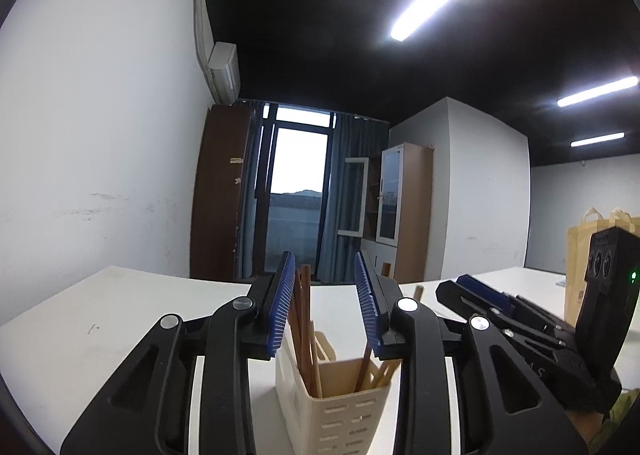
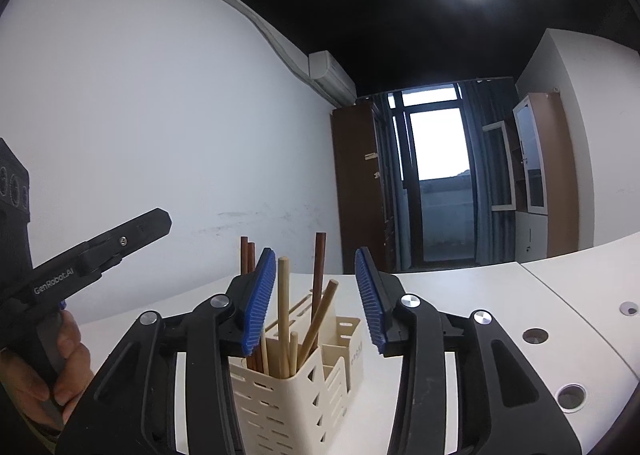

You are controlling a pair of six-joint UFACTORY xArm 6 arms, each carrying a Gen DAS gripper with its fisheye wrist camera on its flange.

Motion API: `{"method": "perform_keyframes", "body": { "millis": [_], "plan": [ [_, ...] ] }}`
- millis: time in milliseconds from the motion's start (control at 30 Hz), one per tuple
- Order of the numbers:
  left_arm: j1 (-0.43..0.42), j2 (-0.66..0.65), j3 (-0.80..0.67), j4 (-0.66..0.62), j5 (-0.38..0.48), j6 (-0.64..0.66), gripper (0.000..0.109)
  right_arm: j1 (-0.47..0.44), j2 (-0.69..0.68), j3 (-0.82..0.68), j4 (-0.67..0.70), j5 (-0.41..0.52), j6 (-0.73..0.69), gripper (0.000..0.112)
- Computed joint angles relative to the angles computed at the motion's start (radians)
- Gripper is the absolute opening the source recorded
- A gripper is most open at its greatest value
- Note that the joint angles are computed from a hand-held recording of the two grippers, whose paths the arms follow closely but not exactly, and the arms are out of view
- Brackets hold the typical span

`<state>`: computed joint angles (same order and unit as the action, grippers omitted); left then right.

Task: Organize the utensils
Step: 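Withdraw both open tools and lower them to the chopstick pile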

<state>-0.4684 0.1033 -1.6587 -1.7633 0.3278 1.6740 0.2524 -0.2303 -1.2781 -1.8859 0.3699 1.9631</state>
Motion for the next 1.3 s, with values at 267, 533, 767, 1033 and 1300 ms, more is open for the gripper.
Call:
{"method": "perform_keyframes", "body": {
  "millis": [267, 533, 767, 1033, 1300],
  "plan": [
    [-0.013, -0.06, 0.089, 0.207, -0.045, -0.18, 0.041, 0.031, -0.057, 0.067, 0.16, 0.039, -0.168, 0.051],
    [0.022, -0.122, 0.21, 0.527, -0.047, -0.521, 0.048, 0.057, -0.106, 0.139, 0.45, 0.085, -0.407, 0.057],
    [0.061, -0.132, 0.249, 0.688, 0.044, -0.713, 0.057, 0.079, -0.101, 0.18, 0.679, 0.116, -0.576, 0.065],
    [0.066, -0.161, 0.308, 0.821, 0.074, -0.819, 0.063, 0.107, -0.058, 0.208, 0.922, 0.154, -0.739, 0.065],
    [0.055, -0.175, 0.351, 0.959, 0.068, -0.893, 0.073, 0.13, 0.008, 0.193, 1.077, 0.208, -0.877, 0.067]
  ]
}}
